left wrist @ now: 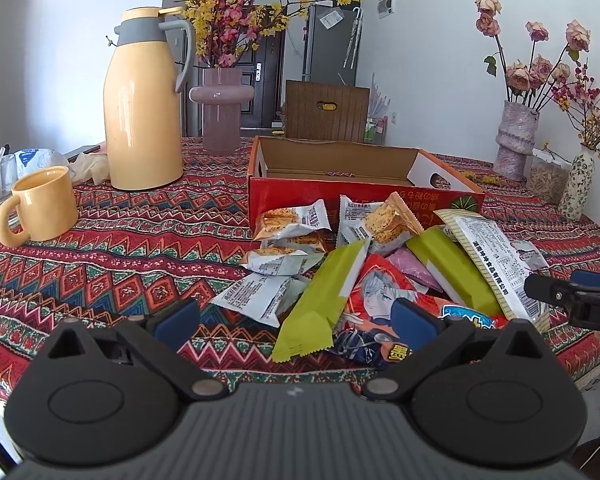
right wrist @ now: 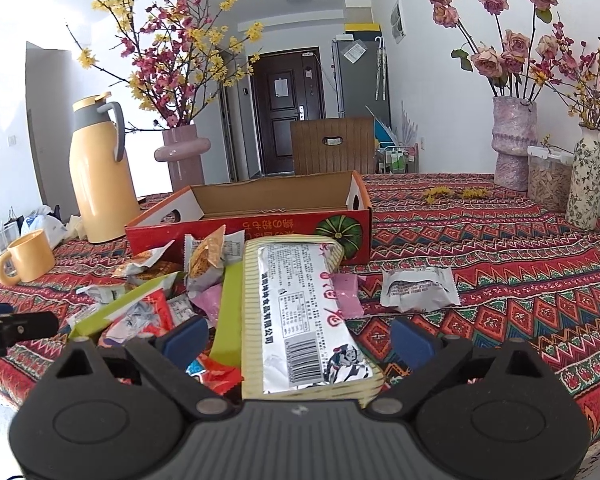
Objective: Organize snacks
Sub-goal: 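Close the right gripper on the long white-and-silver bar packet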
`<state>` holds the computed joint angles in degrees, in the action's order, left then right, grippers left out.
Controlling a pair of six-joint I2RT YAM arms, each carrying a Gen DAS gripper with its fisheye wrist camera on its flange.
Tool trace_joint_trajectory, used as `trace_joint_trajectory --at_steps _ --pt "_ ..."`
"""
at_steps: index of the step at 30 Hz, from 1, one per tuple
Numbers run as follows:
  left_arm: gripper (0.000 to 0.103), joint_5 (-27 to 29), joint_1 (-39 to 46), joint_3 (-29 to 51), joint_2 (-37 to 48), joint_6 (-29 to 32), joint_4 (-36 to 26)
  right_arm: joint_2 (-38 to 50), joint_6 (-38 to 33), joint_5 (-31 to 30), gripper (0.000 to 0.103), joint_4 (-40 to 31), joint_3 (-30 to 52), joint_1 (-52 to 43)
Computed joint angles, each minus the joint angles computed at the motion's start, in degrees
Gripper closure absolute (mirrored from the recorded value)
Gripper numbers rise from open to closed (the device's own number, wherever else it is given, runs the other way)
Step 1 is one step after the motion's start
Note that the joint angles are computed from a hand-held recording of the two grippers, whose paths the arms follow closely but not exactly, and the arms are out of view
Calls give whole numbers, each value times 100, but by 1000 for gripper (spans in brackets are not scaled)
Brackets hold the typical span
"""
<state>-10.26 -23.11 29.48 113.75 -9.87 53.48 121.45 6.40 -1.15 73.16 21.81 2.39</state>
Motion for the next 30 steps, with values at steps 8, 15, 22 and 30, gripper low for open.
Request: trace_joint_trajectory --at_steps 8,15,22,30 --pt "0 185 135 200 148 -46 -100 200 -263 -47 17 -767 760 -19" --pt "0 186 163 365 310 -38 -188 417 -427 -226 28 -1350 1380 -10" --pt "0 227 242 511 408 -91 -337 577 -528 -527 35 -1431 1578 -63" --pt "0 193 255 581 418 -153 -480 634 -560 -713 43 -1339 1550 -147"
